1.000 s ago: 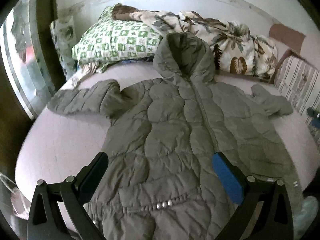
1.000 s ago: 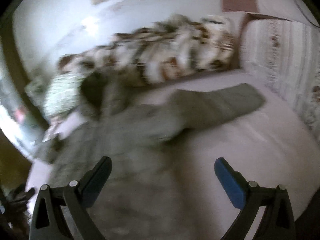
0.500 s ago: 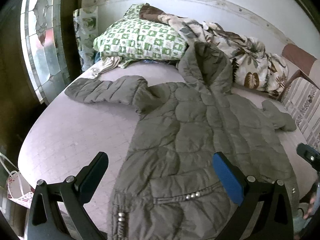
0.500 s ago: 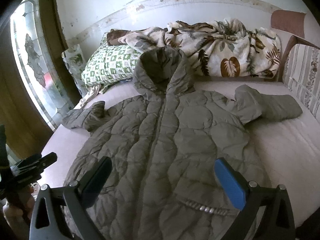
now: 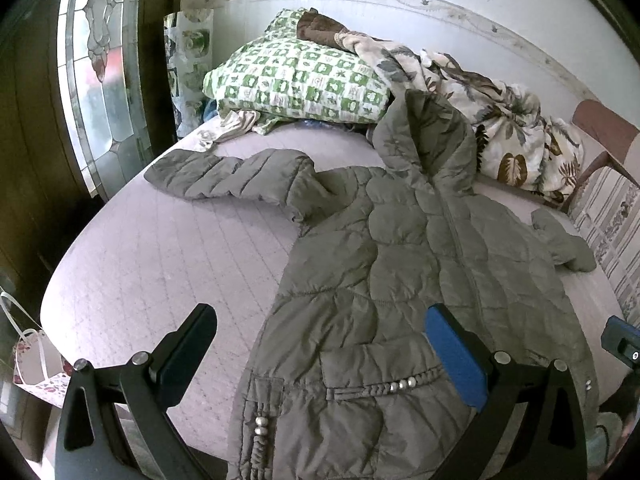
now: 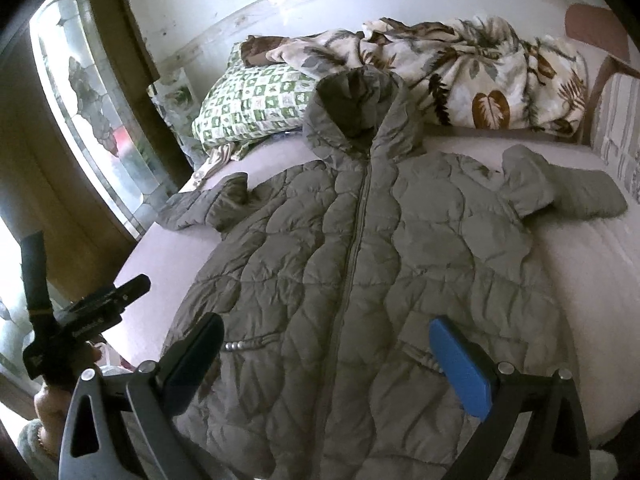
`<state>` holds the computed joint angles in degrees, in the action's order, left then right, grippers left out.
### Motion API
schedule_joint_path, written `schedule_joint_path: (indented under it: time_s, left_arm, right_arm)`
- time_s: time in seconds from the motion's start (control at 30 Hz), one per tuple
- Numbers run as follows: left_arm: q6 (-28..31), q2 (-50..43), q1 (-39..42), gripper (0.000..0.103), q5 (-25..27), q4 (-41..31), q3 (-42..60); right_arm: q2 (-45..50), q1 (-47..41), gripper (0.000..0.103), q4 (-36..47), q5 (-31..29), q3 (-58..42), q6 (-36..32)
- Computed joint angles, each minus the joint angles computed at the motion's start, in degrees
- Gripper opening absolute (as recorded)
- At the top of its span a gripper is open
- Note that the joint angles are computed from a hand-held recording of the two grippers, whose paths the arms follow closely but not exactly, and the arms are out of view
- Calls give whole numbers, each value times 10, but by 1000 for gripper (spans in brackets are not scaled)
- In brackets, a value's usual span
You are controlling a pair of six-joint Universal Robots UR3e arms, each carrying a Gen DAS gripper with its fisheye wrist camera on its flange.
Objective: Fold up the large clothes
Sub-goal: 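Position both tools over the spread grey puffer jacket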
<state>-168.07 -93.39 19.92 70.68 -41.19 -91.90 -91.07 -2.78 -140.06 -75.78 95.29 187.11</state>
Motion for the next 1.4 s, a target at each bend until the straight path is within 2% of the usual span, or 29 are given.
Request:
schedule_joint_path:
  time_s: [1.03,1.4]
  left_arm:
    - [-1,-2,31,103,-6,-8,-2]
    - [4,-21,41,103,24,1,4]
  right_arm:
    - [34,41,103,0,-50,-29,-2]
    - [85,72,103,-9,-58,-70,-1]
